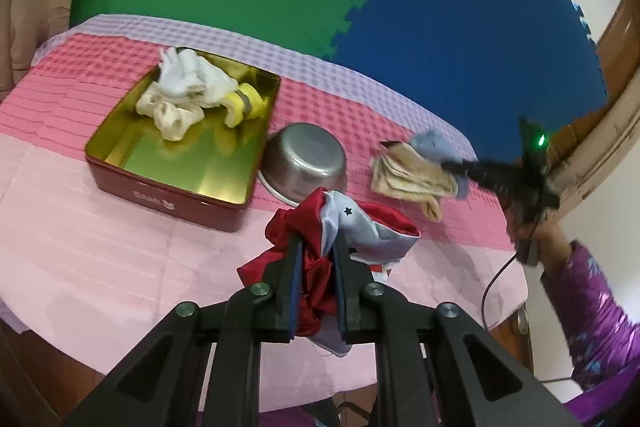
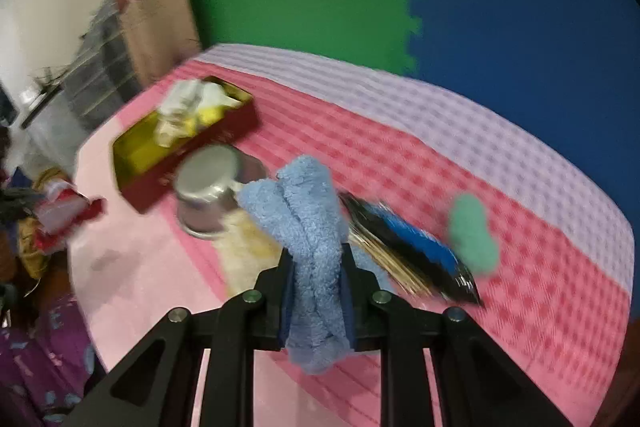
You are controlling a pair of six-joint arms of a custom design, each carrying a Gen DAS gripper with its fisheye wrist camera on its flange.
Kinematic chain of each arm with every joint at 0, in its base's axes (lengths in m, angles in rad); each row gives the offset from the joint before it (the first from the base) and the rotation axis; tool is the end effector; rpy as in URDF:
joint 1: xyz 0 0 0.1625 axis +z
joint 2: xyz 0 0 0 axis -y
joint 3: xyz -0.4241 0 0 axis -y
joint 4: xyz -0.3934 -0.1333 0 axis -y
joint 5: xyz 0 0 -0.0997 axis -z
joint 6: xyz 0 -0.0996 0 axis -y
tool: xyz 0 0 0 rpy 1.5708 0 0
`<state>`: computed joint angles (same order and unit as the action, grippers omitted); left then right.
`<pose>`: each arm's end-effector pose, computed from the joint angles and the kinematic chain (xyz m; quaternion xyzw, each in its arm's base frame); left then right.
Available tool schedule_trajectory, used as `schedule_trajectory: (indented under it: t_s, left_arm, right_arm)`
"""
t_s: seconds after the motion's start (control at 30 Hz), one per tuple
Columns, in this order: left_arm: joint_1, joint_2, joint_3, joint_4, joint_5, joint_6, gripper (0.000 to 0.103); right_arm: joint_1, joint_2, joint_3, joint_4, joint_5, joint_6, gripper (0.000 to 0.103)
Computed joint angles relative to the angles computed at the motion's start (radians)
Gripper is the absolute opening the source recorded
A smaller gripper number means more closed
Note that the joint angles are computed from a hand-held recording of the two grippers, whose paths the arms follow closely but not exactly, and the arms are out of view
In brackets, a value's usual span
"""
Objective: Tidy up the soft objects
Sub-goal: 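Hold the red-and-white cloth with the left gripper while the right gripper grasps the blue towel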
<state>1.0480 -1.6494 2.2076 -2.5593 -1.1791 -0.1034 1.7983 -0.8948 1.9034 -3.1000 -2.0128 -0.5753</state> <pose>-0.0660 -0.4576 0.3348 0.1588 0.9459 -0.2578 0.1164 0.2251 -0.5702 0.1320 0.3164 -0.8899 0.2107 0.2521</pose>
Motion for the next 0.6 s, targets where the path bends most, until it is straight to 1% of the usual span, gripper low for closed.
schedule_trajectory:
  t_s: [0.03,0.07,0.17,0.23,0.33,0.4,0.43,0.47,0.5,0.53,0.6]
  left_arm:
    - [-0.003,-0.004,-0.001,0.004,0.007,-0.001,0.012]
    - [-0.008,-0.01,0.001,0.006,0.018,0.002,0.012]
    - [-0.02,-0.022,0.011,0.007,0.032,0.006,0.014]
    - [-0.02,-0.021,0.01,0.013,0.025,0.003,0.014]
    - [-0.02,-0.011,0.008,0.021,0.02,-0.001,0.014]
    - [-0.023,-0.009,0.011,0.023,0.016,0.005,0.014]
    - [-0.024,-0.01,0.012,0.023,0.013,0.007,0.014]
    - [-0.024,-0.009,0.013,0.025,0.01,0.009,0.014]
    - [-0.026,-0.006,0.013,0.027,0.012,0.008,0.014]
    - [-0.027,-0.005,0.013,0.029,0.013,0.01,0.014]
    - [-0.026,-0.007,0.014,0.028,0.007,0.013,0.014]
  right_arm:
    - [-0.009,0.002,0.004,0.003,-0.006,0.014,0.02]
    - [-0.019,-0.005,0.011,0.02,0.011,0.039,0.02]
    - [-0.031,-0.032,0.04,0.054,0.068,0.078,0.02]
    - [-0.027,-0.041,0.062,0.045,0.072,0.074,0.02]
    - [-0.02,-0.036,0.082,0.056,0.034,0.067,0.02]
    - [-0.028,-0.053,0.099,0.072,0.055,0.084,0.02]
    - [-0.036,-0.069,0.101,0.109,0.081,0.114,0.025]
    - [-0.042,-0.076,0.092,0.153,0.092,0.146,0.033]
    - [-0.05,-0.083,0.083,0.201,0.101,0.178,0.036]
    - [-0.056,-0.087,0.081,0.22,0.102,0.199,0.037]
    - [-0.055,-0.088,0.094,0.197,0.094,0.186,0.037]
